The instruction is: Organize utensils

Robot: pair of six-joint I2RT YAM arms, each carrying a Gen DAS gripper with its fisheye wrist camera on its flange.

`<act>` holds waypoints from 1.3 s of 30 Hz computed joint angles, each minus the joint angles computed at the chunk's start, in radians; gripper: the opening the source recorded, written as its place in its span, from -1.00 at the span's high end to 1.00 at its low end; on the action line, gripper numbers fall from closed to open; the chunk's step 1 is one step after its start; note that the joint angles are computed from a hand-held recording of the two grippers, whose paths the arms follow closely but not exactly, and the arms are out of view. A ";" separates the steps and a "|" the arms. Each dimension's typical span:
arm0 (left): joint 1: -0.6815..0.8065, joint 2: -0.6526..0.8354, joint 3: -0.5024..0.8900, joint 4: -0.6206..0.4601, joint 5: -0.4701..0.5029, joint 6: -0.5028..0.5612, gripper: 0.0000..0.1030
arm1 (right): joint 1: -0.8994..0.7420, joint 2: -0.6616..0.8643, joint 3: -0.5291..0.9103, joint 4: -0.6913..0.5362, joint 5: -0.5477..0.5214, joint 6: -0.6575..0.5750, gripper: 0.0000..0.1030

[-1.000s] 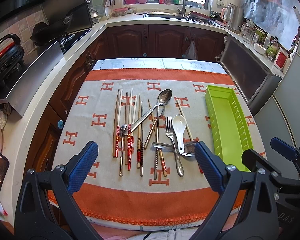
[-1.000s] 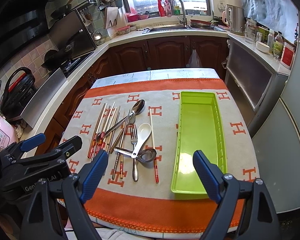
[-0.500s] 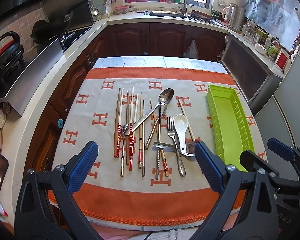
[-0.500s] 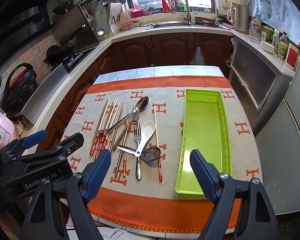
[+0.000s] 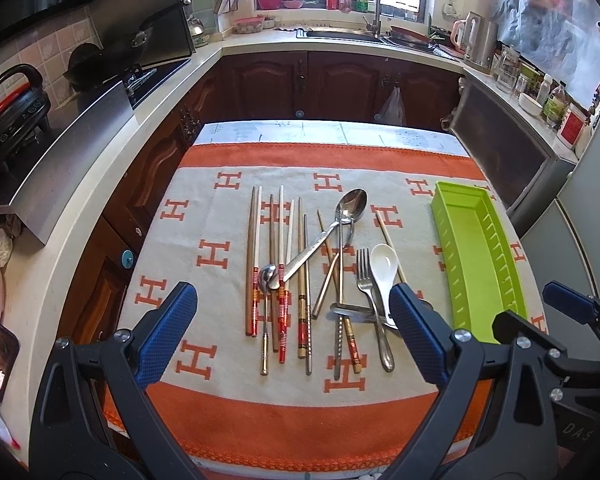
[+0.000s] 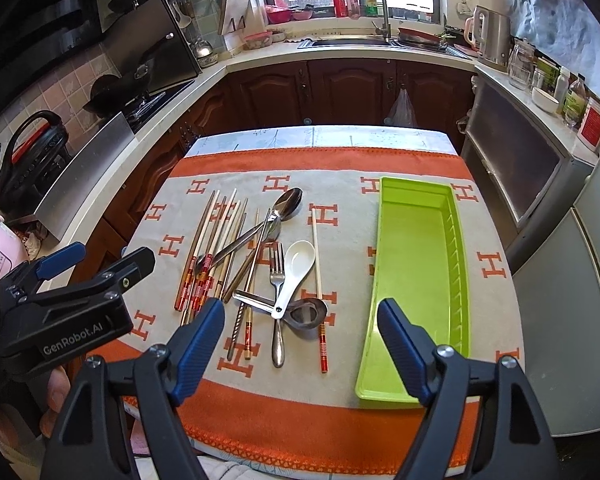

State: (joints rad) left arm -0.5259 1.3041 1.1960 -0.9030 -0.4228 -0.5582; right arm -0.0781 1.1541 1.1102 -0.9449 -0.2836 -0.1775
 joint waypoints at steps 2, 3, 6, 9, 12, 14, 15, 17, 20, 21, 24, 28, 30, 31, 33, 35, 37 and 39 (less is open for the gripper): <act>0.025 0.004 -0.008 0.017 0.007 0.023 -0.86 | 0.015 0.015 0.004 0.006 0.009 0.006 -0.53; 0.037 0.006 -0.013 0.028 0.010 0.035 -0.86 | 0.023 0.025 0.007 0.008 0.015 0.009 -0.53; 0.086 0.022 -0.030 0.060 0.039 0.081 -0.86 | 0.043 0.069 0.024 0.017 0.025 0.017 -0.46; 0.150 0.045 -0.047 0.091 0.088 0.136 -0.86 | 0.056 0.134 0.045 0.029 0.024 0.027 -0.37; 0.225 0.083 -0.058 0.114 0.154 0.185 -0.86 | 0.076 0.216 0.068 0.048 0.031 0.035 -0.26; 0.296 0.120 -0.060 0.134 0.217 0.212 -0.86 | 0.083 0.283 0.096 0.046 0.014 0.031 -0.20; 0.327 0.140 -0.067 0.153 0.247 0.222 -0.86 | 0.086 0.323 0.116 0.043 0.005 0.036 -0.16; 0.383 0.177 -0.076 0.187 0.307 0.248 -0.85 | 0.092 0.392 0.149 0.049 -0.021 0.037 -0.13; 0.460 0.253 -0.076 0.235 0.372 0.280 -0.65 | 0.103 0.503 0.219 0.040 -0.054 0.052 -0.01; 0.479 0.273 -0.075 0.243 0.390 0.289 -0.59 | 0.107 0.545 0.250 0.028 -0.076 0.055 0.04; 0.543 0.369 -0.042 0.260 0.466 0.317 -0.40 | 0.128 0.647 0.324 0.002 -0.129 0.071 0.17; 0.583 0.460 -0.008 0.287 0.495 0.326 -0.30 | 0.170 0.757 0.403 -0.025 -0.158 0.102 0.33; 0.590 0.474 -0.008 0.289 0.510 0.328 -0.26 | 0.192 0.801 0.430 -0.032 -0.154 0.120 0.40; 0.595 0.488 -0.002 0.291 0.525 0.331 -0.22 | 0.201 0.826 0.443 -0.033 -0.156 0.129 0.43; 0.598 0.504 0.004 0.294 0.541 0.336 -0.15 | 0.211 0.861 0.465 -0.036 -0.149 0.147 0.45; 0.596 0.521 0.014 0.293 0.548 0.335 -0.12 | 0.221 0.889 0.480 -0.031 -0.139 0.157 0.48; 0.597 0.538 0.028 0.285 0.557 0.329 -0.11 | 0.229 0.914 0.492 -0.026 -0.133 0.172 0.71; 0.600 0.547 0.034 0.278 0.561 0.324 -0.07 | 0.233 0.929 0.499 -0.024 -0.137 0.178 0.88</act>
